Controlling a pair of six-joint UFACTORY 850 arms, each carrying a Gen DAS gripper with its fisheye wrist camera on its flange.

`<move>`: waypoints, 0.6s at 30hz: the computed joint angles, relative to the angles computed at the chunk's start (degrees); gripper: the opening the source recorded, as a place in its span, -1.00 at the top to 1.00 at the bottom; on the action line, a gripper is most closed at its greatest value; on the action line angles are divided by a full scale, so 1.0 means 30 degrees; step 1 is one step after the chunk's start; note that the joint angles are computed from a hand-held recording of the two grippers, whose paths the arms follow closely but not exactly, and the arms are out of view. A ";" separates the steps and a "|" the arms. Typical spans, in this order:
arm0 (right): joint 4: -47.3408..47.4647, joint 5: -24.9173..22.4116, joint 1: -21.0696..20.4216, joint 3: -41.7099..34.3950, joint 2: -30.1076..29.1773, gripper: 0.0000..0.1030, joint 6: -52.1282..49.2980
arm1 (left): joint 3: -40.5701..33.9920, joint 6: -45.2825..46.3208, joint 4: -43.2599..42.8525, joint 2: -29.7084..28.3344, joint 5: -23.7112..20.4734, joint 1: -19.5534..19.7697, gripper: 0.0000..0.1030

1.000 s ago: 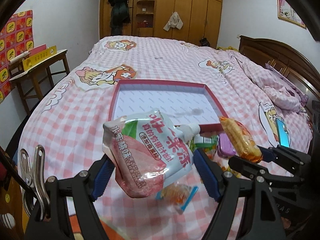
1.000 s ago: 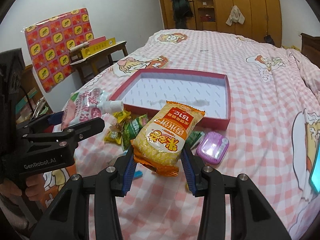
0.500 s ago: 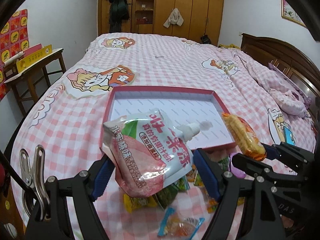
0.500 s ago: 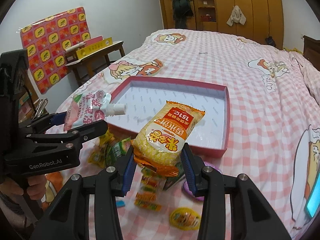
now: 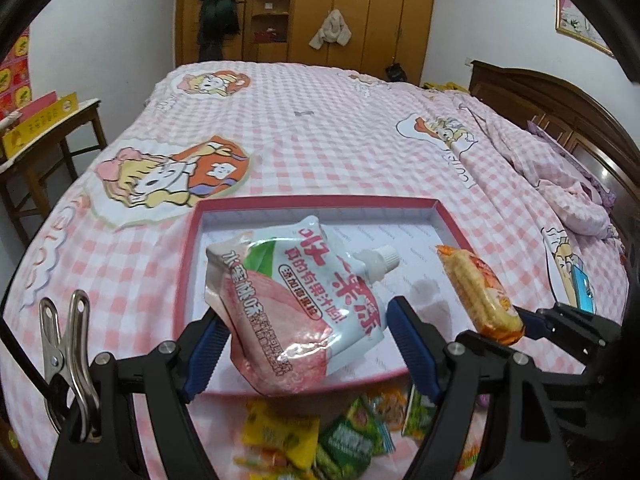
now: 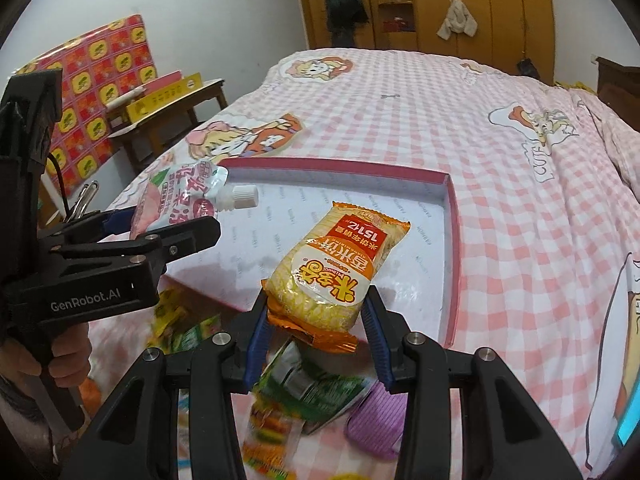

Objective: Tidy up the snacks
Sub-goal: 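Lift the pouch with the left tool while the right tool carries the bread package over the box, then lower the pouch into the pink box and open the left tool while the right tool releases the bread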

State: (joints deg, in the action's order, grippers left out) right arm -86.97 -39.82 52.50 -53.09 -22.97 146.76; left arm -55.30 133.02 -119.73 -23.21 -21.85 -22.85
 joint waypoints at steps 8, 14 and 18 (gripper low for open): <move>0.0461 0.0665 -0.1108 -0.0305 -0.0161 0.15 -0.0730 | -0.2482 -0.1813 0.1564 -0.2198 0.0927 -0.0438 -0.58; -0.0428 0.1372 -0.2111 -0.0622 -0.0439 0.14 -0.1451 | -0.3391 -0.3039 0.1812 -0.3175 0.1111 -0.0486 -0.58; -0.1510 0.2032 -0.2824 -0.0792 -0.0784 0.14 -0.1067 | -0.3827 -0.3058 0.1574 -0.3643 0.1661 -0.0644 -0.58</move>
